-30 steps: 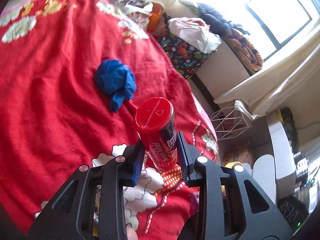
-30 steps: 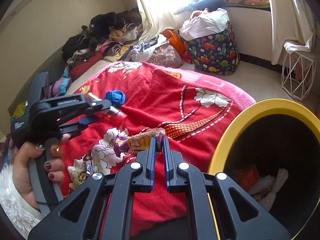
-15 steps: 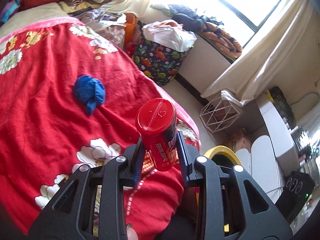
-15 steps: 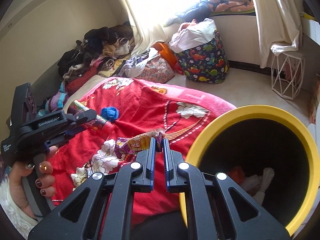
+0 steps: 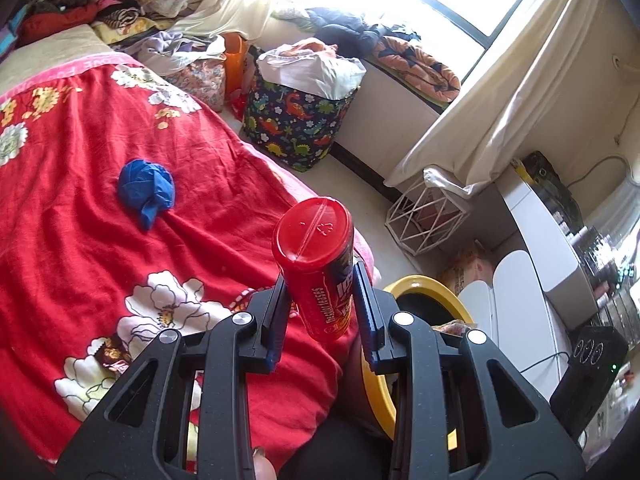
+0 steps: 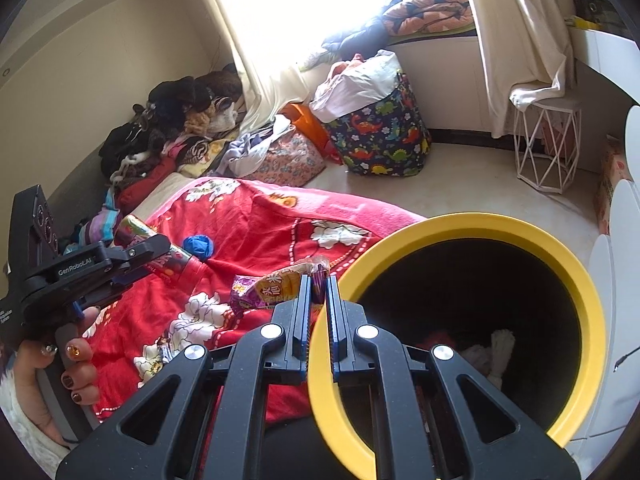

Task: Collect trash
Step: 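Carry the red can and wrapper over the yellow bin with both tools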

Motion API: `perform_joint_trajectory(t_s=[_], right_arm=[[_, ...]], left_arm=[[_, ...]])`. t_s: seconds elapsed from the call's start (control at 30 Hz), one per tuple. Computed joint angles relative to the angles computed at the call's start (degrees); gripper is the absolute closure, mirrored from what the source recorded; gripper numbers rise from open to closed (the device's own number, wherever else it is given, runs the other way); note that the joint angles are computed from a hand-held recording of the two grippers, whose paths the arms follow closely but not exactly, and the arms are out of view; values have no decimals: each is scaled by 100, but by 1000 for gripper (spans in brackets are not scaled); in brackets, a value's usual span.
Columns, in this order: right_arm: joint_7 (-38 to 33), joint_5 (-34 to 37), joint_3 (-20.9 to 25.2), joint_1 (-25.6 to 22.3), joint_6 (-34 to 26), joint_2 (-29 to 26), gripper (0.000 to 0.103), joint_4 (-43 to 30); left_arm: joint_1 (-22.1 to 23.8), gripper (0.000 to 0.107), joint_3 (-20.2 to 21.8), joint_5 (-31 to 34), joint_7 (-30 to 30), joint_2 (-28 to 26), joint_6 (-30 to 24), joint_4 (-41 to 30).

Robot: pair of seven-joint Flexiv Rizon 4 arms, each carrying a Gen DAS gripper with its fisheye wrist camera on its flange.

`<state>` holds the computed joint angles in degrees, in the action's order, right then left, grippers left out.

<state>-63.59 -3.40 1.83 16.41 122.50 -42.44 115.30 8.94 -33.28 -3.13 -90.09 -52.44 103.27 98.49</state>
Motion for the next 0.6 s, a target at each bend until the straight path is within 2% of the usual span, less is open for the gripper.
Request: perform_joint_trajectory(t_s=[0.6], right_arm=[[-32, 500, -219, 60, 214, 99, 95, 246]], left_arm=[[-51, 83, -328, 169, 286, -63, -52, -23]])
